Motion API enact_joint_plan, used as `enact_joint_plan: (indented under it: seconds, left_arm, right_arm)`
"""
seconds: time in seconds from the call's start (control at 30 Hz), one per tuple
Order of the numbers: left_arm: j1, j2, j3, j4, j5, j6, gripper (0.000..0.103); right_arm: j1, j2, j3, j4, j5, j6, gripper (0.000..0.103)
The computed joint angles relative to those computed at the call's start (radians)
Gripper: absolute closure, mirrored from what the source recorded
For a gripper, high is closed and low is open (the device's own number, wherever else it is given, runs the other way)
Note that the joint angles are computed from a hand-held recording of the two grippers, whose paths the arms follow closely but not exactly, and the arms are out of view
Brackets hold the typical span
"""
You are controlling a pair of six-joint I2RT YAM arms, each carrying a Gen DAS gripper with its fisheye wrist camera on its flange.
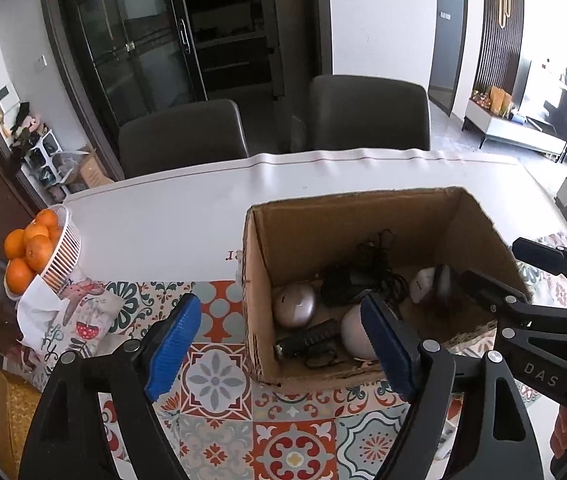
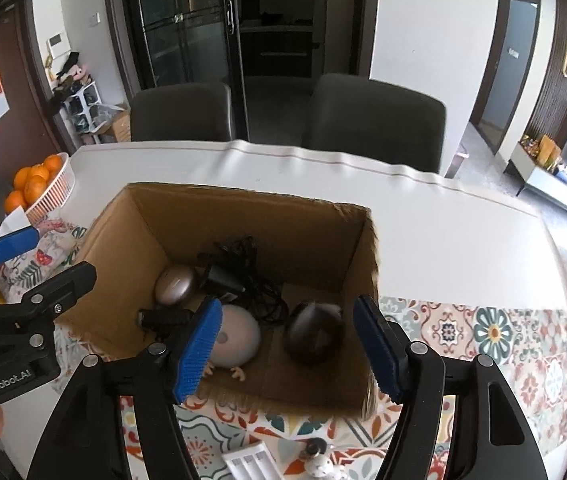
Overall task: Organize rigid objects
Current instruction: 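Open the left tool dropping the bike light while the right tool releases the grey puck into the box, then withdraw both tools from the box toward the white charger and figurine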
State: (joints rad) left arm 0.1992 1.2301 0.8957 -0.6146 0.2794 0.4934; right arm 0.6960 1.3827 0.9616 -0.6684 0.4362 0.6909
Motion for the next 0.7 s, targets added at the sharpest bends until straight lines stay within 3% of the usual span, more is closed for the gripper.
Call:
enact_joint_plan:
  seconds: [0.1,0.33,0.7]
  left_arm:
    - [0.009,-0.042,-0.015,-0.015,0.025,0.006,0.013]
    - [0.024,-0.152,-0.058,-0.057,0.073,0.050,0.011]
    - [0.024,-0.366,-0.136,-0.126,0.122,0.096,0.006]
  right_arm:
    - [0.035,-0.034,0.003,-0.052,0.042,0.047,0.033]
    - [0.130,-0.127,-0.011,-0.190,0.142,0.213,0.031]
    - [0.339,-0.239,-0.043,-0.431,0.267,0.556,0.028]
